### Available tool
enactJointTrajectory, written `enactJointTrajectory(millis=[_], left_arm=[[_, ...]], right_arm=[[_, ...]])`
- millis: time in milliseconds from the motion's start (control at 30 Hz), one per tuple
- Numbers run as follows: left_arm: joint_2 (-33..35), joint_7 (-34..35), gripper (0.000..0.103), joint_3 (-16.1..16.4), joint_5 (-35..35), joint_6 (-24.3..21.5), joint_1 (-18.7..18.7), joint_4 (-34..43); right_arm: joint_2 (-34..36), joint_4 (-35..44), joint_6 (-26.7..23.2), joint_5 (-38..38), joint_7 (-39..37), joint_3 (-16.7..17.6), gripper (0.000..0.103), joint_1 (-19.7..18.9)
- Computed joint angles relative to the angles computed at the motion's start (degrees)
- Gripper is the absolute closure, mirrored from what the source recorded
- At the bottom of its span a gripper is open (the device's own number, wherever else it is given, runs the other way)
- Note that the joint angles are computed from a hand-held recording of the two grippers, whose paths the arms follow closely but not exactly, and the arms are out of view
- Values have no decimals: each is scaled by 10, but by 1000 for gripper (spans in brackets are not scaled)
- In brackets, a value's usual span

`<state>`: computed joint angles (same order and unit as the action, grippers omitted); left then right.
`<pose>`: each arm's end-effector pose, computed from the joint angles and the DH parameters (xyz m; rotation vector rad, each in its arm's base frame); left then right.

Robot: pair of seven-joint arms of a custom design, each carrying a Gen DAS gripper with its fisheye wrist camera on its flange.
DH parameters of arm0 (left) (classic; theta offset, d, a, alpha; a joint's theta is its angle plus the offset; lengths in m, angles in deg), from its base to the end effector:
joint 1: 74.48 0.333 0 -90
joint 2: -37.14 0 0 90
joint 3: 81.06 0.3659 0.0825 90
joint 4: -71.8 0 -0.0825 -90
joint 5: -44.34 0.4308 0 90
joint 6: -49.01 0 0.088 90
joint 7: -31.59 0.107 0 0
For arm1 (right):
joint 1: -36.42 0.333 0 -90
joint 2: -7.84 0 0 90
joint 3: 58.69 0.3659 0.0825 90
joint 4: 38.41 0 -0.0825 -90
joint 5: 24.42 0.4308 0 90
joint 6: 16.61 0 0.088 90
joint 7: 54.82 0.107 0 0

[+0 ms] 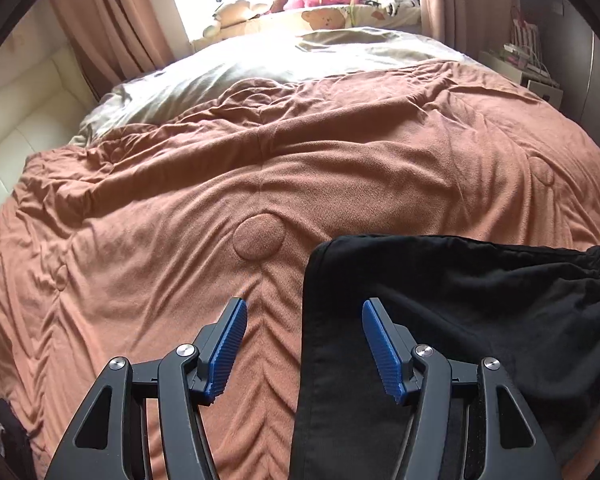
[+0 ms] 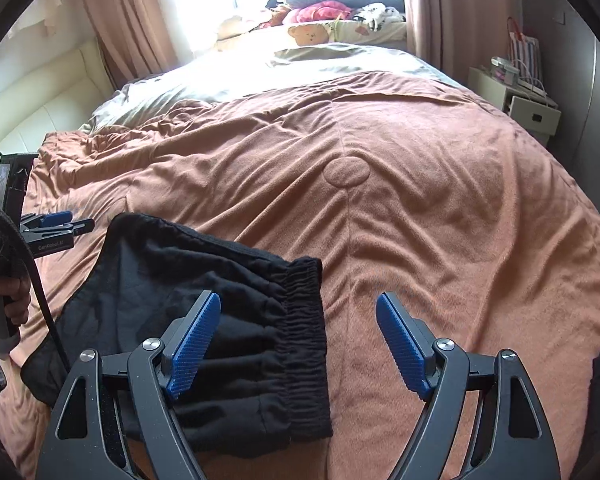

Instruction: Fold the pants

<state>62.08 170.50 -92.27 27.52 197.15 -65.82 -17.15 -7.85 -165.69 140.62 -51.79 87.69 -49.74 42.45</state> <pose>0.7881 -0.0023 0.4961 -1.1611 2.3474 -0.6781 0.5233 0.1676 0.6070 -1.4357 1.8994 -0.6743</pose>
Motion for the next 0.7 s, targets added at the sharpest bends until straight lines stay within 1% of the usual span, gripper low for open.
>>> enactJointTrajectory(millis=[67,200,300,367,467,600,700], left_arm=[[-20,8,40,-2,-13,-11,12,-22],[-62,35,40,-2,-58,-16,33,-68],[-88,49,40,8,-87,-23,42,-94],[-103,67,40,14,-106,-27,46,-111],[-121,82,40,27,-126,-43,50,-128],[-137,96,40,44,-154,-51,55,-149],[-139,92,40,55,-158,-60,57,-158]], right_arm=[[-21,-23,11,13,6,-2,23,4],[-50,-46,-1,29,31,12,23,-2],[-69,-64,6,54,44,14,23,4],[-80,-75,7,63,62,22,23,-1],[-93,-100,36,91,88,23,23,1],[-103,-123,53,104,133,41,23,-19],[-112,-146,72,121,167,46,23,-25]])
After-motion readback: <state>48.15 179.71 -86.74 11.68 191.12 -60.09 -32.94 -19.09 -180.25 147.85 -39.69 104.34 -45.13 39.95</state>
